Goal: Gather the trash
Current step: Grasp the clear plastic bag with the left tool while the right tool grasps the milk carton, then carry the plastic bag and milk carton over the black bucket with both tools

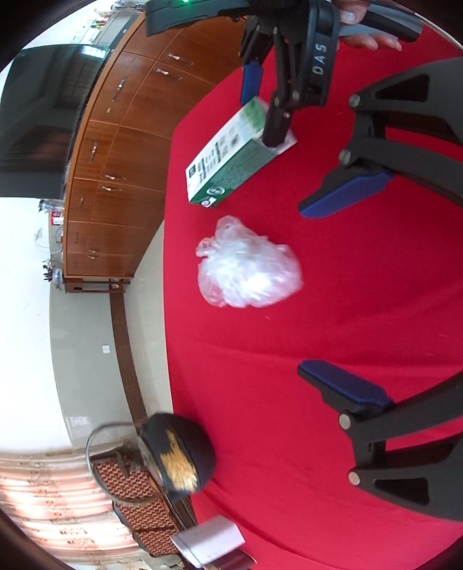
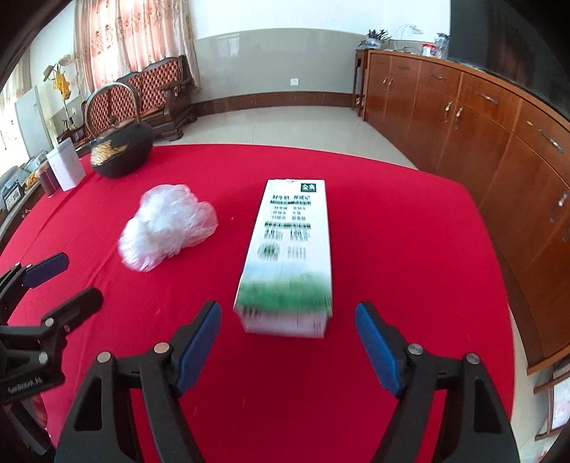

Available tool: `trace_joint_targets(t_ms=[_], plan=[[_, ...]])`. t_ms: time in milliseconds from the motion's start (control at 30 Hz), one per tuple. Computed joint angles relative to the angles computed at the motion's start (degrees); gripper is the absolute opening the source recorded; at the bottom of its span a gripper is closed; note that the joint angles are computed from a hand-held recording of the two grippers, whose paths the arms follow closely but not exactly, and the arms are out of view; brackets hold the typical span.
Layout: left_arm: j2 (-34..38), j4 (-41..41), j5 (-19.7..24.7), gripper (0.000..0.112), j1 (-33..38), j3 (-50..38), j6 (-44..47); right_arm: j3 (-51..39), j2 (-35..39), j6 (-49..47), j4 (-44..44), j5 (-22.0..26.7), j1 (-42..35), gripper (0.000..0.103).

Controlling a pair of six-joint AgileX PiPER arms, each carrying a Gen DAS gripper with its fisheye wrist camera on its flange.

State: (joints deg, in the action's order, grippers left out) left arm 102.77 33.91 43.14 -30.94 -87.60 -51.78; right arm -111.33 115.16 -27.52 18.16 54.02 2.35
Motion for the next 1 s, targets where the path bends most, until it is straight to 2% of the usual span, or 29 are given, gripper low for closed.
trace_joint_targets(t_ms=[33,100,133,300,400,467,533,700,1000], plan=[[1.64,-2.02,0.43,0.081,0.71,-2.30,2.00,-3.50,2.44,0.28,-0.36,1.46,0.33,0.075],[4.09,-5.96,0.81,0.077,2.11,-6.05,5.82,-10.05,6.79,1.48,-1.75,4.26,0.72,0.062],[5.64,-7.52,1.62,0.076,2.57,-8.46,7.66,-13.48,8.91,2.05,-1.81,5.99,0.52,0.060],[10.54,-12.30,4.14,0.072,3.98,-14.92,12.42,-25.73,16.05,4.37,-0.88,11.34,-0.85,0.058],[11.98,-15.81,5.31,0.058,4.61,-16.87,15.06,-26.33,16.49,4.21,-0.36,11.33,-1.08,0.057],[12.14,-15.51,6.08,0.045,4.20,-17.42,15.07,-22.72,14.74,3.51,0.31,9.03,-1.31,0.057],[9.87,-14.84,3.77,0.043,3.61,-14.15,13.60,-19.68,13.18,2.94,1.51,7.72,-1.89,0.057],[3.85,-7.24,2.00,0.043,-1.22,-6.99,6.33,-6.14,4.70,-1.43,4.24,0.92,-4.04,0.057],[-4.25,4.48,5.41,0.043,-13.31,1.16,-9.21,13.01,-10.45,-11.46,9.91,-2.70,-11.09,0.057]])
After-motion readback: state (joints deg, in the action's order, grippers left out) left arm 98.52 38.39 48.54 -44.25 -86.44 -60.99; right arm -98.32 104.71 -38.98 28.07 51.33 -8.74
